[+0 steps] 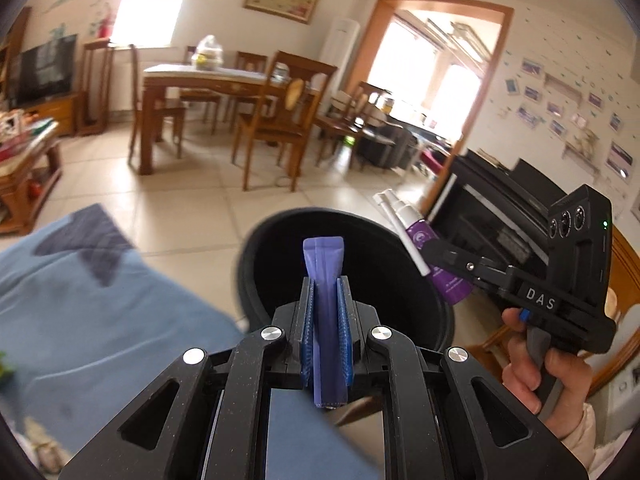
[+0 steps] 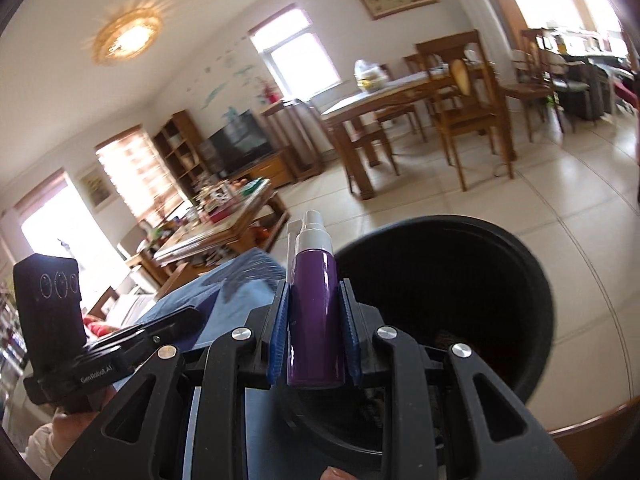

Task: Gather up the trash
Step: 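Carry the purple tube and spray bottle over the black bin and release both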

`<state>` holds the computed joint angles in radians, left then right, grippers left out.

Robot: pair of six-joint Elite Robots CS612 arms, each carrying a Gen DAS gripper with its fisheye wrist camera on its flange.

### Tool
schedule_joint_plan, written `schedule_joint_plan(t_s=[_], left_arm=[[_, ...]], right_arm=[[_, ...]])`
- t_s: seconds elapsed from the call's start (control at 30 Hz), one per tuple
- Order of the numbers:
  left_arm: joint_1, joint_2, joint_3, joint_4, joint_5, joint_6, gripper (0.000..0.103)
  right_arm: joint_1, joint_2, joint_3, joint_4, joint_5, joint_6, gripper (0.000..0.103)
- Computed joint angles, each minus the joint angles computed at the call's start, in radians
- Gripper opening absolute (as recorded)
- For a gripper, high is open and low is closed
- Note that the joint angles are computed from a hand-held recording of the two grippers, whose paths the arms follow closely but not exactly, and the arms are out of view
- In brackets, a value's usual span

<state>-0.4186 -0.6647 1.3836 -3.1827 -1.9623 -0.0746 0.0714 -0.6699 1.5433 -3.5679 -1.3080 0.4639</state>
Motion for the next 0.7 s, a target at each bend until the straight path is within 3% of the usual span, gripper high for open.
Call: schedule_joint_plan(t_s=[0.37,0.7], left_arm=[[-0.056,0.089,-0.138,0.118,0.03,0.051,0.012],[-0.079,0.094,-0.144,0.126,0.066,0.08,0.012]], right_arm=[[-0.029,0.013,0.027,-0.003,-0.012,0.055,0.025],[-0.036,0.017,0.033,0.007,-0.011,0.08,0.025]])
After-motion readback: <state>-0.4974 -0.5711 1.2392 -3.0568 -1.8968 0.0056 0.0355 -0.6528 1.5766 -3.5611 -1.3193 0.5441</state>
